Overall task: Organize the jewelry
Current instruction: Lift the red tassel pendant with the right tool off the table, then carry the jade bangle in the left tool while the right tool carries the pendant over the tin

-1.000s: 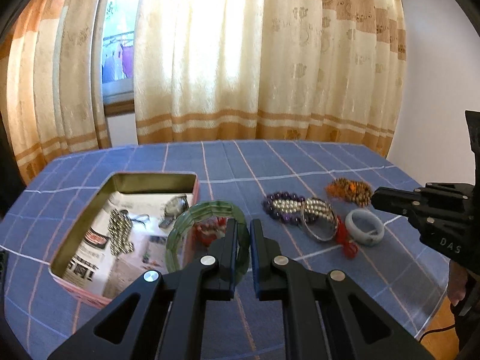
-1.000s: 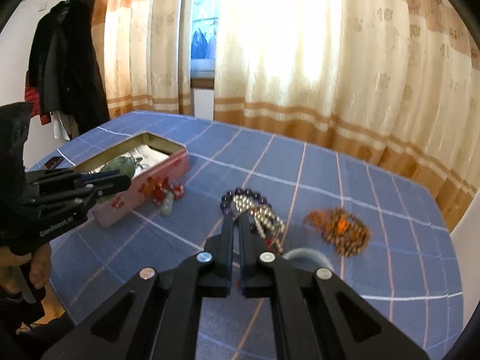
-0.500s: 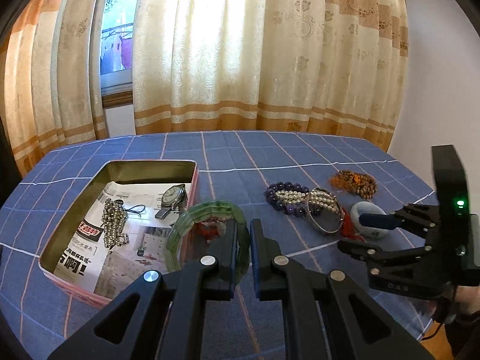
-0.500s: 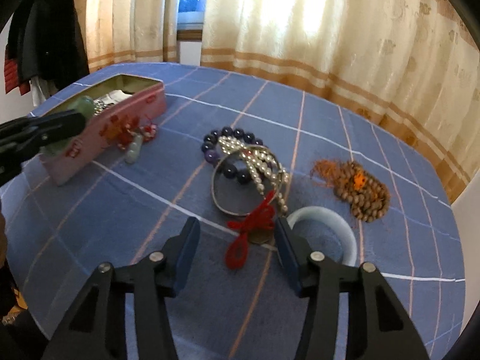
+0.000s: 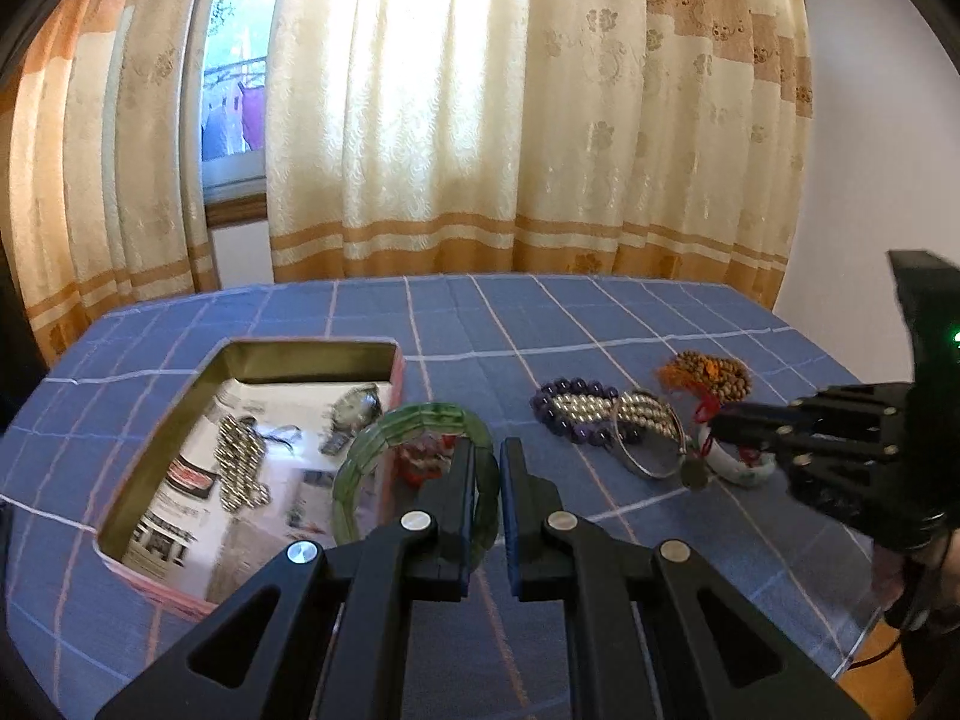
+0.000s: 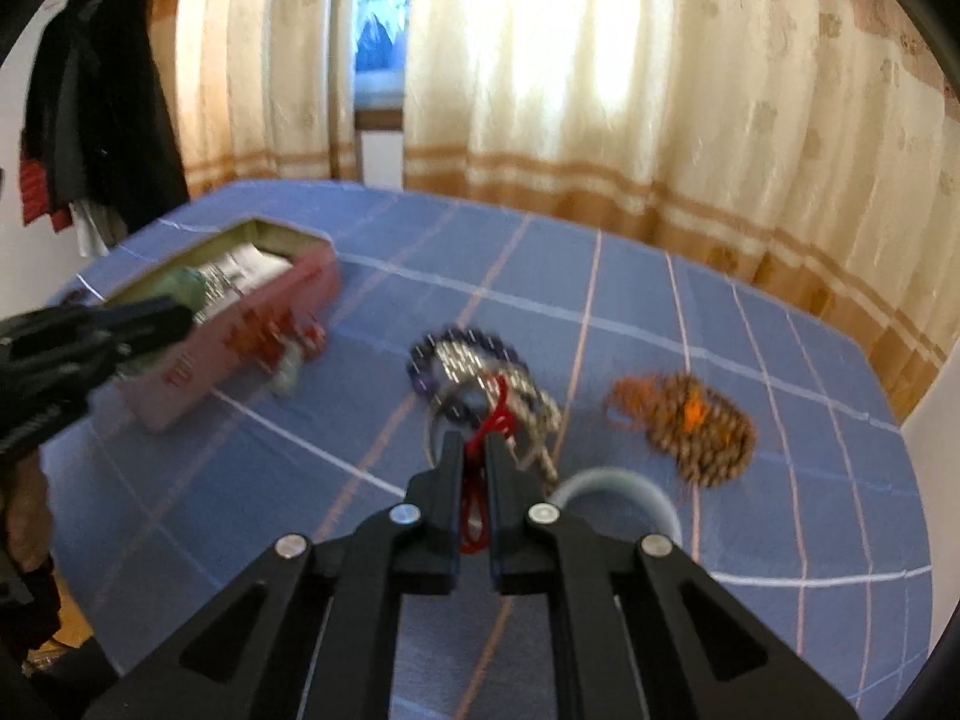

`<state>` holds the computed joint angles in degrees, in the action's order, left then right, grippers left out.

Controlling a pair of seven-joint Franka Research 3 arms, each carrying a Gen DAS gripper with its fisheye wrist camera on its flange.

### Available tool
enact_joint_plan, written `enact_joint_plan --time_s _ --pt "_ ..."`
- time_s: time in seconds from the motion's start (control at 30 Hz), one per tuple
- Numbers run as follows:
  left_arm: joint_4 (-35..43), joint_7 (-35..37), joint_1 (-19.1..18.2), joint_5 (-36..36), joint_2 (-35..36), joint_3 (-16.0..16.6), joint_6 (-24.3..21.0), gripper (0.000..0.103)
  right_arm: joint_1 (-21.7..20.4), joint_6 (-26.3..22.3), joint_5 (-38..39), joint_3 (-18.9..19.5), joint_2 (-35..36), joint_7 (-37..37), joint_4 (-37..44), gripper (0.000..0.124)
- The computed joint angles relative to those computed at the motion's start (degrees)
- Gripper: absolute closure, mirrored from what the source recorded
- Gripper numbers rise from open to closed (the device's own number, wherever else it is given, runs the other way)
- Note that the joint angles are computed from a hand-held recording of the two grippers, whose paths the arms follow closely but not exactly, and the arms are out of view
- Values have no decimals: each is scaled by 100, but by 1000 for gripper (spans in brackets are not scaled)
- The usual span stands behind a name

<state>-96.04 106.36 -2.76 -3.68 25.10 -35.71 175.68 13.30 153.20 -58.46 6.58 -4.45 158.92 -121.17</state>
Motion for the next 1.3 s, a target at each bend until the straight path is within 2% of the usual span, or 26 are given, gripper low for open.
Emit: enact_joint_plan --time_s 0.3,0.57,0.7,0.8,0.87,0.93,1.17,1.3 --pt "68 -138 152 112 -215 173 204 96 90 320 -128 -15 246 -389 655 116" --pt "429 -1034 -512 767 -228 1463 202 96 496 719 -91 -255 922 -819 1605 116" --pt "627 -1420 -660 1063 -117 1799 46 96 756 986 198 -414 1397 -1238 2189 116" --pt "814 -1417 -511 1030 55 1644 -223 96 879 1167 661 -473 1777 -1712 2547 116" --pt "891 -1525 -590 1094 143 1770 -340 96 933 1261 982 -493 1996 -2008 2723 116" --pt "930 -1538 -561 1075 206 1750 -413 96 947 1351 1367 -469 2238 -2343 2879 116" --pt "1104 -1596 -594 1098 422 1809 -633 96 994 1390 2470 -431 2654 -3268 3044 116" --pt "1045 -1557 -558 1068 434 1782 -654 95 1152 1386 2867 -560 2712 -3577 2962 116"
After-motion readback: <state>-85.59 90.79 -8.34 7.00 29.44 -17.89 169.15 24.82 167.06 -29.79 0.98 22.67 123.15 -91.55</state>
